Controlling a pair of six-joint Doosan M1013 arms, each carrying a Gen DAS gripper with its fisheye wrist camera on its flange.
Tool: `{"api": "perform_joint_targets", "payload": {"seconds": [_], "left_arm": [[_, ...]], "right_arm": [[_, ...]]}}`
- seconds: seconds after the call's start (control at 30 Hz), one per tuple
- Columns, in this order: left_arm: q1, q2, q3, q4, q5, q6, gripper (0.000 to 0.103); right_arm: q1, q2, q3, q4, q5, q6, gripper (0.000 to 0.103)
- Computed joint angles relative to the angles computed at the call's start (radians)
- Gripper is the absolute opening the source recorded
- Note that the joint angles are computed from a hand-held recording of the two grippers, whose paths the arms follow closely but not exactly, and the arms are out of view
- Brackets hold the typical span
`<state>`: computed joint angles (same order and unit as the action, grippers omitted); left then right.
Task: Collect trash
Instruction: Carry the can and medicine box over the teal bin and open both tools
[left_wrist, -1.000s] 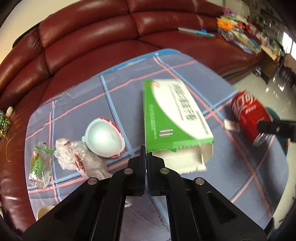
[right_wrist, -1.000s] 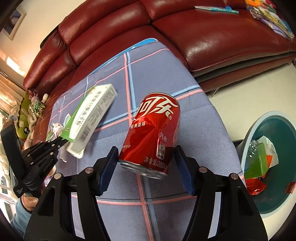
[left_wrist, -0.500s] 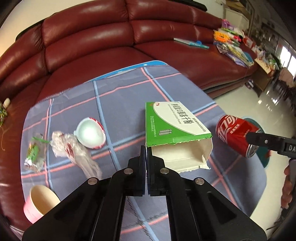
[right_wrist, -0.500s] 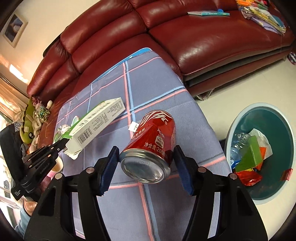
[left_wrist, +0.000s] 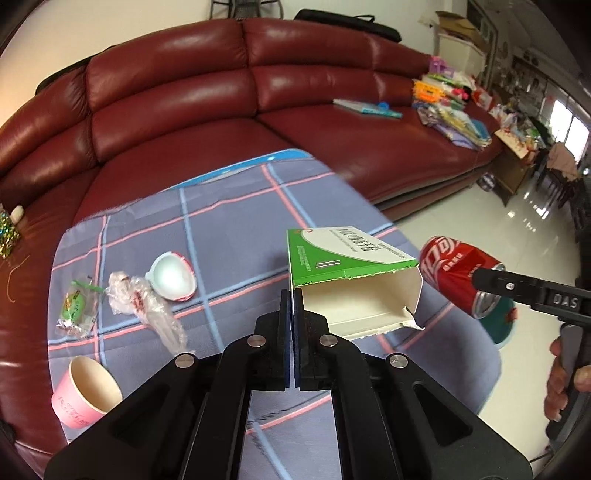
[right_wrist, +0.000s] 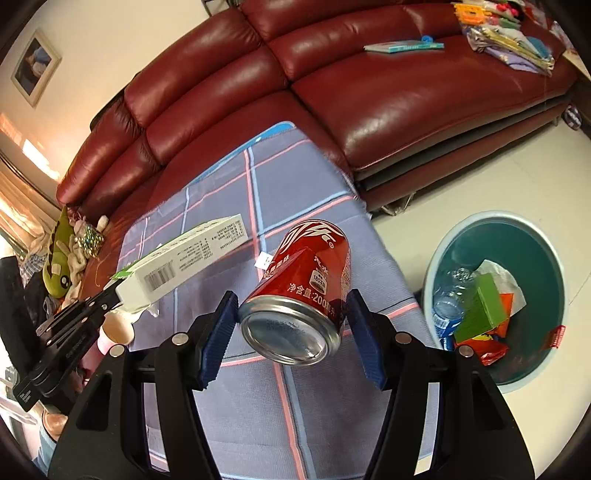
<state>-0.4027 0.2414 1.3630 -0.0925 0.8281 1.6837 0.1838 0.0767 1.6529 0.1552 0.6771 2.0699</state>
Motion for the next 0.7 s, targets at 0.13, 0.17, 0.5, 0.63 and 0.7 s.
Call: {"api": "perform_joint_targets", "payload": {"seconds": [0.13,0.17,0.5,0.63,0.7], "left_arm": [[-0.019,-0.007,-0.009,-0.037,-0.004,0.044,0.001],[-0.026,-0.008,-0.013,-0.046,-0.002,0.056,0.001],[-0.143,0.017,-0.059,-0.146,0.036,0.237,0.001],[-0.199,0.047,-0.079,-0.151,0.071,0.274,0.001],[-0.225,0.064,-0.088,-0.155,0.089,0.291,0.001]], "right_arm": [[-0.020,-0.036,0.030,-0.021,-0.020,0.033,0.058],[-0.028,-0.049,0.041,-0.030,-0.028,0.046,0.058],[-0.140,-0.186,0.173,-0.196,-0.046,0.259,0.058],[-0.196,-0.230,0.224,-0.204,-0.045,0.299,0.058],[-0.218,-0.240,0.242,-0.193,-0.041,0.295,0.058]]}}
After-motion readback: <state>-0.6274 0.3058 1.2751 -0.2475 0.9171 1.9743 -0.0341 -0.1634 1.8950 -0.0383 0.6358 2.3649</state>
